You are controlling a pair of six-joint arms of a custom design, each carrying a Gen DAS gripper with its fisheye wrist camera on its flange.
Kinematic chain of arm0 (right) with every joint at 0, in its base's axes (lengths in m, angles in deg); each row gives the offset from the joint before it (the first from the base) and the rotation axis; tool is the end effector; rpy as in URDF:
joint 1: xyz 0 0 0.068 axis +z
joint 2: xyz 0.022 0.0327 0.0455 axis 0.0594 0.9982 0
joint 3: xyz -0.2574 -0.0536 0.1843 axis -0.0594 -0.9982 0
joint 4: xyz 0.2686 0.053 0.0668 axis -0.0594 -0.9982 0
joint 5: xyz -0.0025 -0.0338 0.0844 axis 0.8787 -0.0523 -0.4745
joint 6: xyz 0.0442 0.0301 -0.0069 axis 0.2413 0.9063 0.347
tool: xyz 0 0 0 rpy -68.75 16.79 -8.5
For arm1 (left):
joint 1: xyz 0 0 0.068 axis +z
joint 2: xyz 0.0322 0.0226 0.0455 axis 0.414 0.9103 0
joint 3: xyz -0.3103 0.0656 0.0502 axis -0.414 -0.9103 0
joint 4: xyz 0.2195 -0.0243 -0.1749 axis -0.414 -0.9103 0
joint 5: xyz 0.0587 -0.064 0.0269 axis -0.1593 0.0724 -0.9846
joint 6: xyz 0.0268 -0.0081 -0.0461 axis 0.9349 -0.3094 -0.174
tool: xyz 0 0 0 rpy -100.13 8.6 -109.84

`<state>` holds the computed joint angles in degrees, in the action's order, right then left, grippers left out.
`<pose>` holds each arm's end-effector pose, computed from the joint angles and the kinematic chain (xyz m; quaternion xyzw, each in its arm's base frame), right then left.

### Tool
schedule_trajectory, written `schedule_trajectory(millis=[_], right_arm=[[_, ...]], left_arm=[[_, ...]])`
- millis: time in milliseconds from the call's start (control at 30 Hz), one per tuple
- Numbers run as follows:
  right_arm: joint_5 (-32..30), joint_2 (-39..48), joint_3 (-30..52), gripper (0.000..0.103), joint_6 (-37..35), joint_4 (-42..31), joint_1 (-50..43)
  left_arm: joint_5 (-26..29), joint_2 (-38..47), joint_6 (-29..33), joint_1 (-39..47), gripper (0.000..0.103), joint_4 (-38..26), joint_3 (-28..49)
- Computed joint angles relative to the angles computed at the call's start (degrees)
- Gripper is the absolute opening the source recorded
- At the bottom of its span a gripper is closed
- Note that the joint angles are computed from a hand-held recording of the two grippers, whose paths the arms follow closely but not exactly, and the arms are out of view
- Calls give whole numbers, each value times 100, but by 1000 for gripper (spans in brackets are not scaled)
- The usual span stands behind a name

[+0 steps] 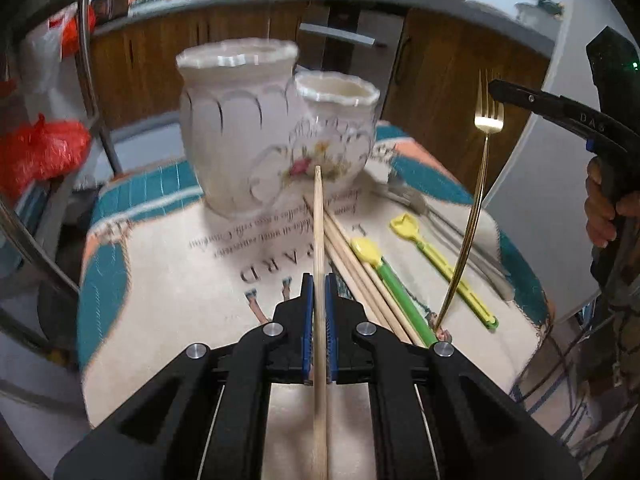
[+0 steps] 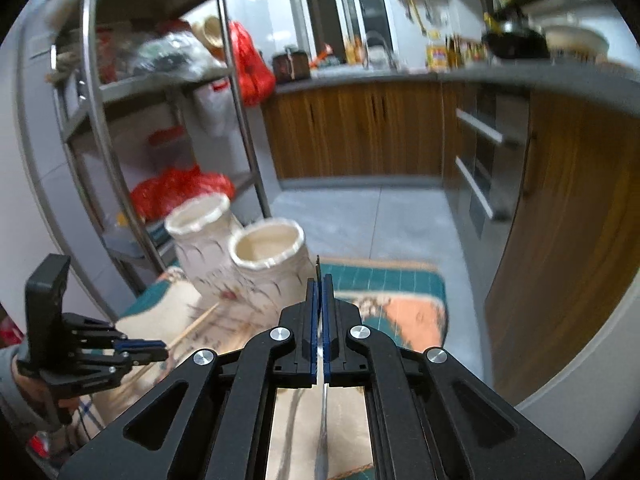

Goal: Organize utensils
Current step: 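Lower the chopstick into the tall holder with left while right drops gold fork into short holder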

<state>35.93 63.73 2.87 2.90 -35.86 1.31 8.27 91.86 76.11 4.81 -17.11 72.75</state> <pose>0.3464 0.0057 0.1636 -0.1781 0.8454 0.1896 0.4664 0.2791 -0.1012 0.1081 0.1156 0.9208 -0.1009 0.3587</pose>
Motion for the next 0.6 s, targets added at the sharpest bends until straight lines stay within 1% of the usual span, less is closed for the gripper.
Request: schedule_trajectory(millis=[100, 200, 233, 333, 500, 567, 600], right_arm=[[257, -421, -305, 4, -58, 397, 46], [389, -645, -368, 4, -13, 515, 96], [422, -711, -375, 4, 10, 525, 128], [449, -912, -264, 4, 81, 434, 199], [587, -1029, -45, 4, 182, 428, 387], [623, -1034, 61, 4, 297, 473, 435], [619, -1012, 184, 4, 405, 481, 449]], left_arm=[[-45, -220, 212, 40, 6, 425, -268], [-187, -500, 465, 29, 6, 950, -541], [-237, -562, 500, 11, 6, 994, -527], [-10, -873, 650, 210, 6, 1230, -555], [112, -1080, 764, 360, 6, 1393, -245], [289, -1105, 701, 559, 6, 1498, -25], [449, -1045, 568, 680, 6, 1529, 144]])
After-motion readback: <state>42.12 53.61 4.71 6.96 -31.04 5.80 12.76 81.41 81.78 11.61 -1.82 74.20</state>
